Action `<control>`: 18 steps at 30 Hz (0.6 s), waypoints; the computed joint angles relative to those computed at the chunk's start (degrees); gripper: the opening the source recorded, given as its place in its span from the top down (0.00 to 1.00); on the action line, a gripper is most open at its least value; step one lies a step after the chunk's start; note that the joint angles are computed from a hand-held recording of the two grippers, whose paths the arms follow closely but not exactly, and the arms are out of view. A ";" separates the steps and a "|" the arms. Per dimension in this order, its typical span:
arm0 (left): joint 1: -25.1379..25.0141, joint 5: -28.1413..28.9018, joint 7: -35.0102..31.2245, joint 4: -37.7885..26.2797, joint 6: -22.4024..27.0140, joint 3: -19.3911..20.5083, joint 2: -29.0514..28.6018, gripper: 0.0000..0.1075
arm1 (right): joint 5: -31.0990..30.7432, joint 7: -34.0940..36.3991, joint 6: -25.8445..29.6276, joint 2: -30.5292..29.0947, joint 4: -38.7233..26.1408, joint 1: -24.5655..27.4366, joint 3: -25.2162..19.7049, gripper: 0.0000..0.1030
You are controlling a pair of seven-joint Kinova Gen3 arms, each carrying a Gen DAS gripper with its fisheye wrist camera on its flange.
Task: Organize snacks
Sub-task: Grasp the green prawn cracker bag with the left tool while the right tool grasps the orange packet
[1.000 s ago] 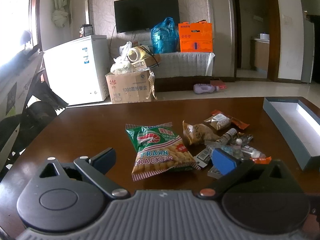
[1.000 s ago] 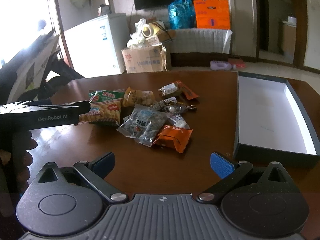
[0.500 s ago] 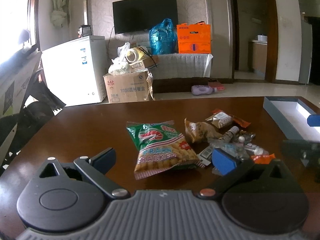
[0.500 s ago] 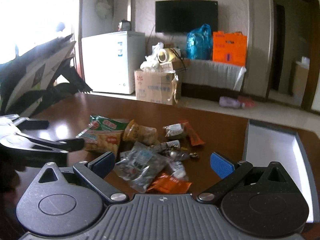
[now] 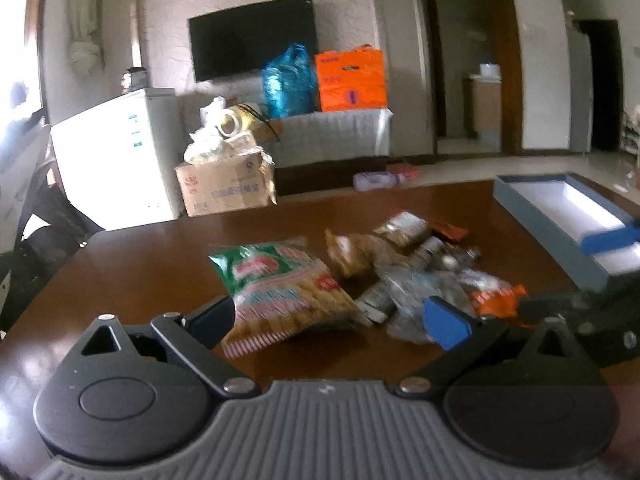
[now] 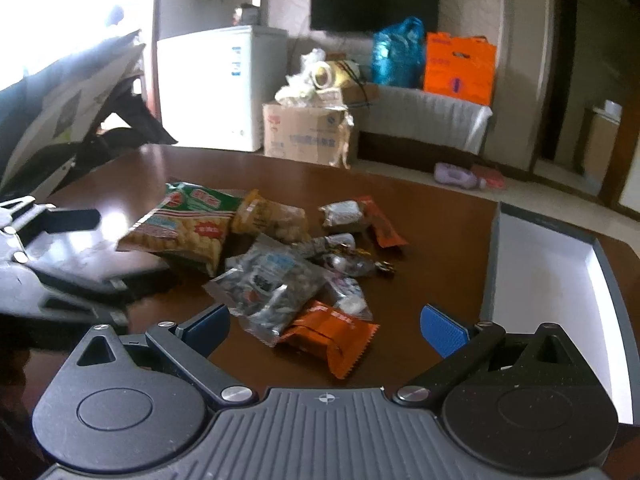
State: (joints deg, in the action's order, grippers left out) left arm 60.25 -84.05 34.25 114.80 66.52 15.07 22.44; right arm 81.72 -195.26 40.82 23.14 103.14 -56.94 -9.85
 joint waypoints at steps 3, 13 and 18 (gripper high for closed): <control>-1.73 0.96 -0.74 -0.57 -0.73 -0.78 0.14 0.05 | 0.95 -2.00 -0.09 0.22 0.21 0.13 0.21 0.03; -6.98 2.25 -0.80 -1.79 -6.87 -3.15 0.44 0.05 | -3.67 1.40 1.02 3.78 -3.62 -0.53 1.81 0.05; -8.97 1.38 0.34 -1.85 -10.00 -4.24 1.39 0.05 | -3.94 1.16 -0.57 4.88 -3.91 -0.64 3.14 0.19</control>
